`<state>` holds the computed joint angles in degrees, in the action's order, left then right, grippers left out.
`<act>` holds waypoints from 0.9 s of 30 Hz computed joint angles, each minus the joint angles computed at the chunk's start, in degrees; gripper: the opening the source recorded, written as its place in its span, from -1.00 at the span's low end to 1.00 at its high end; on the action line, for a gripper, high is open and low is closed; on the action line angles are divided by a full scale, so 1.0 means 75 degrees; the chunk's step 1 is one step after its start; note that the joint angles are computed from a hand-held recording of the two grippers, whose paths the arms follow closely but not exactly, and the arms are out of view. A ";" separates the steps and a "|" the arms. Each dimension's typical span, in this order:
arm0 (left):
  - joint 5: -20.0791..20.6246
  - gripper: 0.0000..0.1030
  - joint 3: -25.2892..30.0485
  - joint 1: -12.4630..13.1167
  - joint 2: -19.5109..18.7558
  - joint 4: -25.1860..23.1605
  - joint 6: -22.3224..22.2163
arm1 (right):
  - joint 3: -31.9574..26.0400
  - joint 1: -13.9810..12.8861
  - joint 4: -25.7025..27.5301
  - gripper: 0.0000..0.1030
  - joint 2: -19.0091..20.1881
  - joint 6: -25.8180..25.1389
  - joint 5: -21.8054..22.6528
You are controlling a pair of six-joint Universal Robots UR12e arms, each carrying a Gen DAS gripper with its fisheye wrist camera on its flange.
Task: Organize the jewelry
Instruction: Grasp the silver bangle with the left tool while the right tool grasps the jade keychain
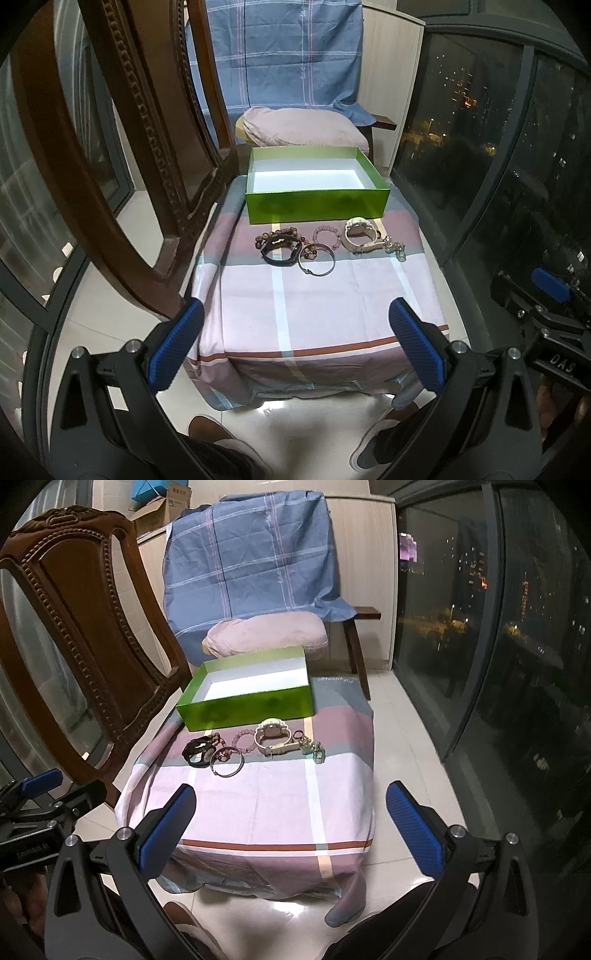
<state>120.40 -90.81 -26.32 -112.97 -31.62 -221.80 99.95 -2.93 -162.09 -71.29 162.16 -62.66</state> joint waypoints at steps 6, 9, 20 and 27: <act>-0.0540 0.89 0.0070 0.0226 -0.0200 0.0118 0.0108 | -0.0263 -0.0042 0.0285 0.95 0.0326 -0.0120 0.0317; -0.0969 0.82 0.0260 0.0386 -0.0440 -0.0058 0.0162 | -0.0448 0.0030 0.0340 0.95 0.0555 -0.0329 0.0009; -0.2179 0.67 0.1454 0.0904 -0.1767 -0.1104 0.0178 | -0.1768 0.0334 0.0963 0.91 0.1874 -0.0635 -0.0764; -0.1973 0.67 0.1908 0.0991 -0.2164 -0.1342 0.0260 | -0.2839 0.0593 0.1761 0.42 0.2625 -0.0791 -0.1136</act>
